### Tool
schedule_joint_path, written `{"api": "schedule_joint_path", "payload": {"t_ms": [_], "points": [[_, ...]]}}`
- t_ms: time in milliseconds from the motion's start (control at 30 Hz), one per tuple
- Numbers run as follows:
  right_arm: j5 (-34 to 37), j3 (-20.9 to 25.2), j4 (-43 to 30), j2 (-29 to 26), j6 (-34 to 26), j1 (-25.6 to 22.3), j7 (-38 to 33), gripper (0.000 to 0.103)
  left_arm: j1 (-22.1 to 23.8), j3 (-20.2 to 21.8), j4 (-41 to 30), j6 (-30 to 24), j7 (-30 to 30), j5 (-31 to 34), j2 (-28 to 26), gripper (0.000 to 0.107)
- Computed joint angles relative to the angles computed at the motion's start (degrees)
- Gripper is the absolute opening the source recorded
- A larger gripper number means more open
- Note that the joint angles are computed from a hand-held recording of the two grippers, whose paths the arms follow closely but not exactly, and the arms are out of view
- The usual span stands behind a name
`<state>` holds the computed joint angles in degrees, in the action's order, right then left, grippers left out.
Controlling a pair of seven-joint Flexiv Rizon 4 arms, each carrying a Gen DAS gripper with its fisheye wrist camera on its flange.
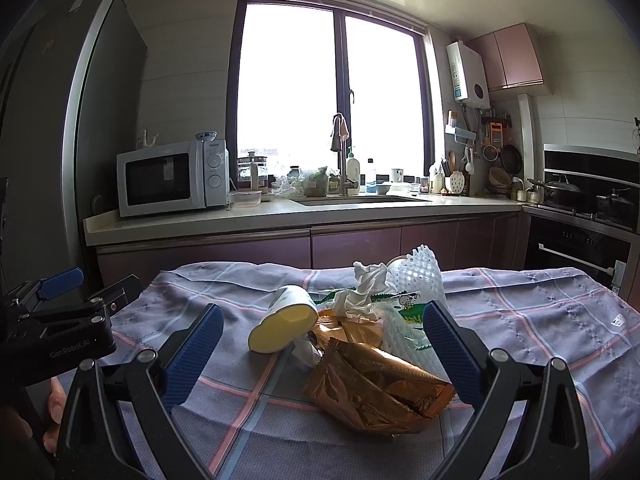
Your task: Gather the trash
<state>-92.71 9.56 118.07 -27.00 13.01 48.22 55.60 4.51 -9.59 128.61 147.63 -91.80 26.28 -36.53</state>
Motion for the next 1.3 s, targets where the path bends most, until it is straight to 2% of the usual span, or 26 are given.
{"api": "schedule_joint_path", "payload": {"t_ms": [1300], "points": [[-0.9,0.1,0.7,0.3,1.6,-0.8,1.0,0.097,-0.5,0.0,0.2,0.5,-0.1,0.1,0.2,0.097]]}}
